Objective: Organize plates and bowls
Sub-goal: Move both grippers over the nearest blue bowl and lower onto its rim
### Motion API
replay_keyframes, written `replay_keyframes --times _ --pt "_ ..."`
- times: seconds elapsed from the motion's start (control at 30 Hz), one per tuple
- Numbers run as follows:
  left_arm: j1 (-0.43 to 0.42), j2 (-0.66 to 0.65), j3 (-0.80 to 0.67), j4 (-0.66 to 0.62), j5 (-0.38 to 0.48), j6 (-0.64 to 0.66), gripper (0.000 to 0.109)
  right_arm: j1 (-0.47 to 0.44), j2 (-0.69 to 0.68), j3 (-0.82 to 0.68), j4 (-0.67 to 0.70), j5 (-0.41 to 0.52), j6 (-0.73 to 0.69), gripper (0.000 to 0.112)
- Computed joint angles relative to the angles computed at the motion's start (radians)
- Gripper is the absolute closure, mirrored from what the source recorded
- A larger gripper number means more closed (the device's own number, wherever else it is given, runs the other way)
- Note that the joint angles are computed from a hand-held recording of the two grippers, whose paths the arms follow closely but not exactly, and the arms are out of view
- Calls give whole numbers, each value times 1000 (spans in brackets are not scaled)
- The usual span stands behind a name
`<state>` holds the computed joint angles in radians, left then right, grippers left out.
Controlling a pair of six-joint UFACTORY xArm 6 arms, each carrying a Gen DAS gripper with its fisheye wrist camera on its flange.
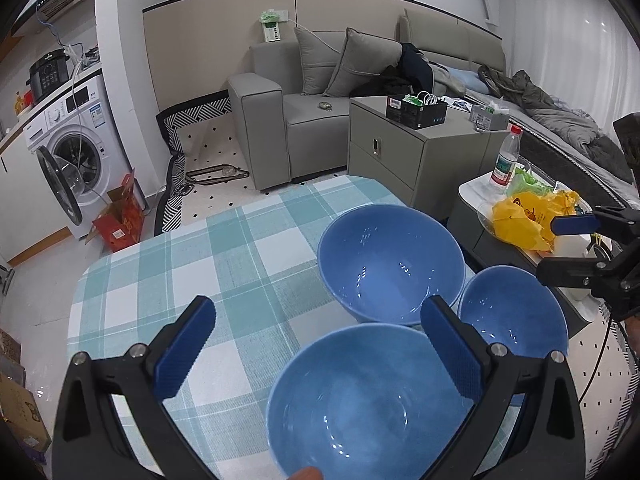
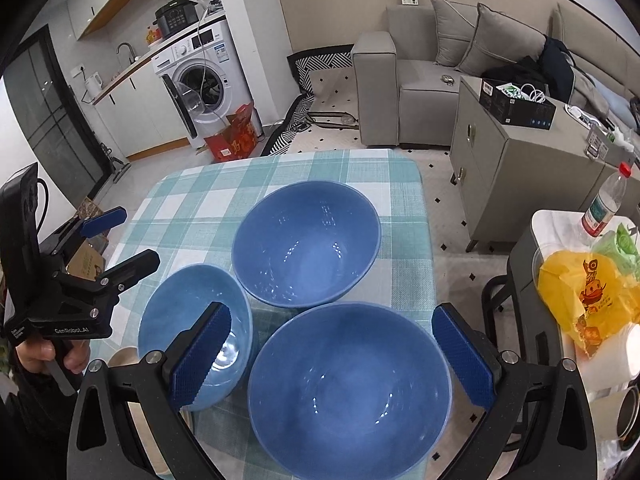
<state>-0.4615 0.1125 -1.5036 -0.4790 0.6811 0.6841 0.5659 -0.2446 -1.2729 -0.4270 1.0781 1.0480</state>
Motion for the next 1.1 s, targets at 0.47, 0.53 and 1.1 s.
replay_keyframes --times 0.47,0.53,1.1 --pt "-30 76 -71 17 -3 -24 6 -45 10 29 22 -63 22 10" --pt "-33 83 -76 26 -5 -35 6 -51 5 39 31 -82 29 10" --pt "-45 197 -185 100 33 -114 6 -82 70 17 34 -89 -4 10"
